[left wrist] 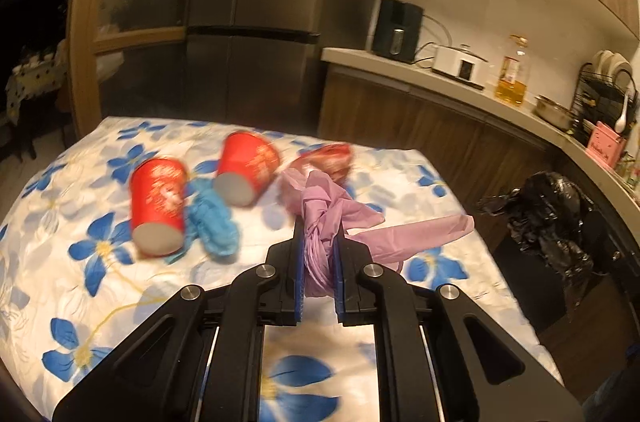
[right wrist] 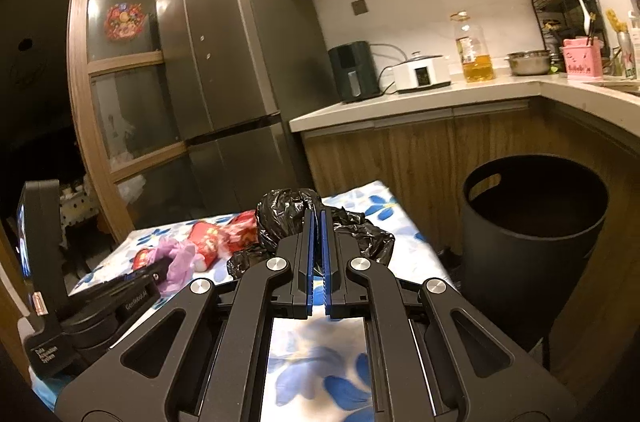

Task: Collect trash
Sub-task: 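Carry the black bag and purple glove over the bin with both grippers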

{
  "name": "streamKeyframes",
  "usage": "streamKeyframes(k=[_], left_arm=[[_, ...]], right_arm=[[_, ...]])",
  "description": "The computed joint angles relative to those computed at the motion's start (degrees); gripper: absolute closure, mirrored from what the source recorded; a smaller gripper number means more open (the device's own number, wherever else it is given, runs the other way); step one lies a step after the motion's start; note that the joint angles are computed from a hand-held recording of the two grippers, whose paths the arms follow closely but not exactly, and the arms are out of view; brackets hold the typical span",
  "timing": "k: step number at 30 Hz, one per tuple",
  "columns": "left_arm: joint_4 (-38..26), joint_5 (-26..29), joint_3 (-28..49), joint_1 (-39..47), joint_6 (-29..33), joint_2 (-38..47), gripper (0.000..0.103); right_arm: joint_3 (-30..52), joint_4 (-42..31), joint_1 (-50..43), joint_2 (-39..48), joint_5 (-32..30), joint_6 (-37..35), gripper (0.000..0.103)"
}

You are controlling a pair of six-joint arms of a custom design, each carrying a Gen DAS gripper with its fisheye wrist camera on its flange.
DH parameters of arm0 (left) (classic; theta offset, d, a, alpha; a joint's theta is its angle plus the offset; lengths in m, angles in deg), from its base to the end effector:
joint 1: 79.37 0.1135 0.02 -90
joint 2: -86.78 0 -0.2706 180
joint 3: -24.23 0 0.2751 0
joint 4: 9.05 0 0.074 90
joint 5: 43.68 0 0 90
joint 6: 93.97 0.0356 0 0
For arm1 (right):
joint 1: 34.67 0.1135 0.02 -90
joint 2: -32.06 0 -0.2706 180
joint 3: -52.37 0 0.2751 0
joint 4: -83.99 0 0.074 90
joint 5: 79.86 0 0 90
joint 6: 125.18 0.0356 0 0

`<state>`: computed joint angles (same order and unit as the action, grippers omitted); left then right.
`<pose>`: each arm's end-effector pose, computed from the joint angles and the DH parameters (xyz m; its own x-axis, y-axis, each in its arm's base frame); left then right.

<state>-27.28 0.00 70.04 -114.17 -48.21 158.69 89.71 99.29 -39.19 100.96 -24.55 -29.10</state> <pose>0.2229 -0.1236 0.1808 -0.3897 -0.3159 -0.8651 -0.4223 0.8960 -0.1370 0.2569 0.0000 0.1931 -0.3284 0.1133 -0.9377 -0.4476 0.8556 0.2601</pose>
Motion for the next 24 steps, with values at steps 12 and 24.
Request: streamKeyframes(k=[12,24], left_arm=[[4.31,-0.87,11.55,-5.78,6.42,10.88,0.092],[8.16,1.91,25.41,-8.21,15.21,22.59,0.092]], right_arm=[[3.74,3.13,-11.78,3.77,-4.42,1.13,0.100],[12.90,7.10,-20.07,14.00,-4.00,3.84,0.100]])
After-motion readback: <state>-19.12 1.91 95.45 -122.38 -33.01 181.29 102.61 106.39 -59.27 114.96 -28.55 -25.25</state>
